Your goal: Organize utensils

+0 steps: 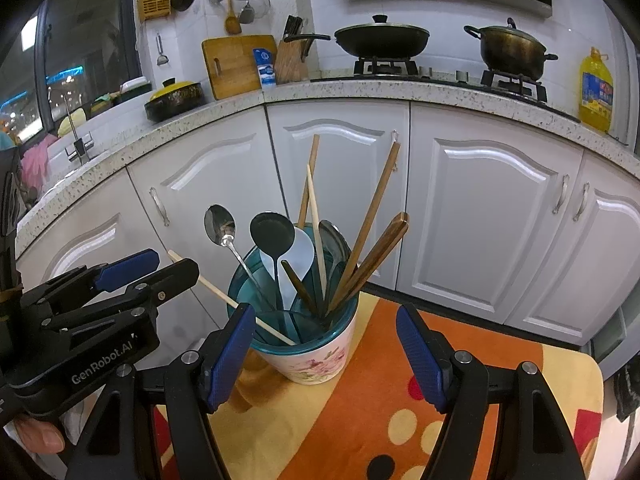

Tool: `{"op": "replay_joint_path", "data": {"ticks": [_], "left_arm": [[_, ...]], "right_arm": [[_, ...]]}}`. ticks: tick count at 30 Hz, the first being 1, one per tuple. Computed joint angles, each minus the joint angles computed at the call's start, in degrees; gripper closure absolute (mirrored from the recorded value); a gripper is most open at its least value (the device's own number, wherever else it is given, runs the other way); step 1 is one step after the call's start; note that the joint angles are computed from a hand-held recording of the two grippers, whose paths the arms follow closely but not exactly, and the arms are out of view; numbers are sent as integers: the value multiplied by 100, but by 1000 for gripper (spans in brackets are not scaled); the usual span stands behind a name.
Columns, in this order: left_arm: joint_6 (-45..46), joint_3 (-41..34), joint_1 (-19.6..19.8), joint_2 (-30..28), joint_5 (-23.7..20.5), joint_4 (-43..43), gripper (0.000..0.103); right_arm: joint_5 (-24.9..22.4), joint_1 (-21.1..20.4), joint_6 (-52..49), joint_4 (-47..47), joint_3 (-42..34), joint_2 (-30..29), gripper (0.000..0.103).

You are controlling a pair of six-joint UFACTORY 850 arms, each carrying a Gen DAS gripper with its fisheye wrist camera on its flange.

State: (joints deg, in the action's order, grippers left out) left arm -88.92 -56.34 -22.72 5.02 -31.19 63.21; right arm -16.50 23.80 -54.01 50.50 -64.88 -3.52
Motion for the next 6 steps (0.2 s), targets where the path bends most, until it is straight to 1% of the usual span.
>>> {"op": "replay_joint_path", "data": {"ticks": [6], "left_arm": [[44, -11, 23, -36, 22, -53, 56]], "right_arm": [[-38, -82, -229, 253, 19, -28, 32]]}}
